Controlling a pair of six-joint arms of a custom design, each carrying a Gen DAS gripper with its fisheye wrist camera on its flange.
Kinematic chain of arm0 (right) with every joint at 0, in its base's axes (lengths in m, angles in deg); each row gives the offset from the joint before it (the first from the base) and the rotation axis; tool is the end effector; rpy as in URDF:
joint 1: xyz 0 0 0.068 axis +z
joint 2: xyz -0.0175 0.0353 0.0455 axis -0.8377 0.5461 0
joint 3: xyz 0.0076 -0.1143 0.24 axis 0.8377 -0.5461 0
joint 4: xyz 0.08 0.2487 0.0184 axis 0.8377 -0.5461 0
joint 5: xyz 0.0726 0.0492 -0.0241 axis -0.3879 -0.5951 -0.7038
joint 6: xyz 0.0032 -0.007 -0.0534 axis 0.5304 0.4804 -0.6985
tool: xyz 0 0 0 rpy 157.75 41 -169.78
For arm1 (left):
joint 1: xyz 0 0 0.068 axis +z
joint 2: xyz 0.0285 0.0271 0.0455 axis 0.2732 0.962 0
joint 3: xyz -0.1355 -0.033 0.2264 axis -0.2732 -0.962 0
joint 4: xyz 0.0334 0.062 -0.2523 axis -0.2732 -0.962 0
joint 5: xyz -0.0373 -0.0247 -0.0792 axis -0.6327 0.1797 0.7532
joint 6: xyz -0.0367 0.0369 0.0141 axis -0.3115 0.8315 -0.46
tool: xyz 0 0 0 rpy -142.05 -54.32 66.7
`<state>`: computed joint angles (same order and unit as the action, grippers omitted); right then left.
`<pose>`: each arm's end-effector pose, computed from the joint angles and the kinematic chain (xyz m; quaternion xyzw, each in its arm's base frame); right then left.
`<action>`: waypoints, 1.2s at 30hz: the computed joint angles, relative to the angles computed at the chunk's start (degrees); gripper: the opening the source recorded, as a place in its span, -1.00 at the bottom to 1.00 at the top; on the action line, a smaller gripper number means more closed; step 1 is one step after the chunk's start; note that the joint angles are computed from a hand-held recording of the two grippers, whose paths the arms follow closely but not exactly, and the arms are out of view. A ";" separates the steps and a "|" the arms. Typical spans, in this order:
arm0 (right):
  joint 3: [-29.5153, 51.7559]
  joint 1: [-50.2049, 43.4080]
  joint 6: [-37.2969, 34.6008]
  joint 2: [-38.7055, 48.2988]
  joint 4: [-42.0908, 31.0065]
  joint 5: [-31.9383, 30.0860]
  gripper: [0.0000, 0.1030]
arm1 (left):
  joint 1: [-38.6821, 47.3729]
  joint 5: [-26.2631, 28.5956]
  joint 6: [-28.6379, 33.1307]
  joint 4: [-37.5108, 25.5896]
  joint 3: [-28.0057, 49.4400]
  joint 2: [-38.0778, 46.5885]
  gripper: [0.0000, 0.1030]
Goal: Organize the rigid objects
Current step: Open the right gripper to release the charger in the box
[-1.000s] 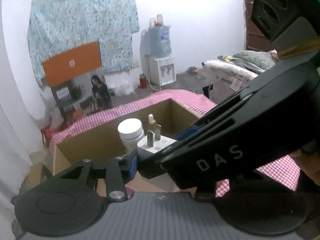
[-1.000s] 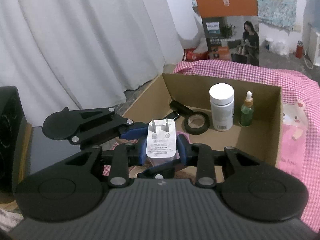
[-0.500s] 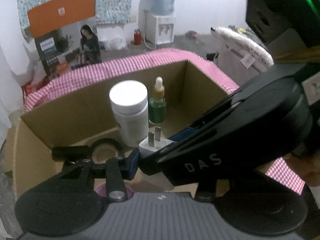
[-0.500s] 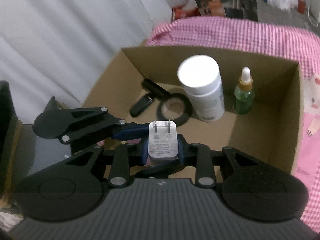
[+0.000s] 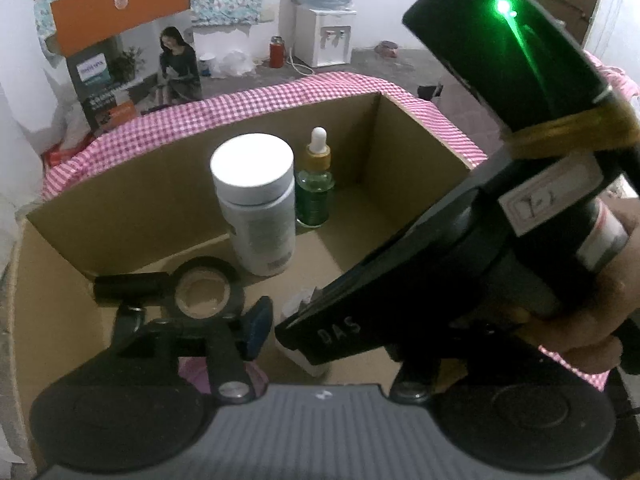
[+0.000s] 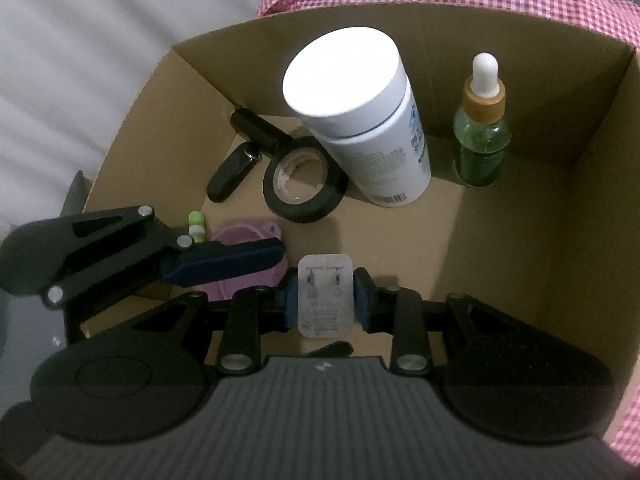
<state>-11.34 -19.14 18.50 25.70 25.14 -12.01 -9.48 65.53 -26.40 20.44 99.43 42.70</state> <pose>0.2471 0.1926 0.1402 0.1189 0.9518 0.2092 0.1904 0.3153 -0.1628 0.1418 0.4765 0.8288 -0.1589 0.2465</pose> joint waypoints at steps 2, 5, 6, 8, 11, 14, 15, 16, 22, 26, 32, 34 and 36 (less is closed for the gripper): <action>-0.32 0.54 0.18 -1.18 0.19 0.91 -0.33 | -0.10 -0.73 -0.22 1.90 -2.06 -2.07 0.30; -0.30 1.50 0.56 -2.80 -0.43 3.34 -0.07 | 0.09 -1.52 -0.49 3.46 -4.58 -5.10 0.34; -0.54 1.93 0.90 -3.72 -0.74 4.26 -0.05 | 0.19 -1.82 -0.66 3.66 -5.35 -6.12 0.35; -1.48 2.81 2.35 -5.92 -0.99 5.78 -0.03 | 0.54 -2.26 -0.81 4.02 -6.96 -8.09 0.49; -3.54 5.03 5.03 -10.27 -1.16 8.74 -0.01 | 1.29 -2.34 -0.27 5.10 -10.53 -12.32 0.50; -4.77 8.65 7.52 -14.64 -2.55 12.93 0.02 | 2.19 -1.73 -0.10 5.18 -13.08 -15.82 0.52; -4.97 10.17 8.53 -16.14 -3.45 14.61 0.04 | 2.54 -1.39 -0.10 4.85 -13.80 -17.04 0.52; -5.11 11.44 9.46 -17.31 -4.17 15.98 0.05 | 2.80 -1.07 -0.24 4.46 -14.30 -18.10 0.53; -4.56 20.36 15.30 -21.71 -8.16 24.65 0.11 | 5.30 1.43 1.15 1.67 -18.38 -25.59 0.54; -3.35 26.46 19.27 -21.90 -10.31 29.73 0.14 | 6.26 1.77 2.48 0.57 -21.40 -30.35 0.61; -0.72 34.03 24.63 -20.03 -12.93 35.68 0.16 | 8.24 3.18 4.12 -1.39 -25.45 -36.76 0.62; 0.15 36.05 26.38 -19.23 -13.61 37.17 0.17 | 8.94 3.41 4.64 -2.19 -26.47 -38.48 0.62; 0.95 38.05 28.26 -18.35 -14.44 38.72 0.18 | 10.05 3.91 5.33 -3.15 -27.33 -39.97 0.62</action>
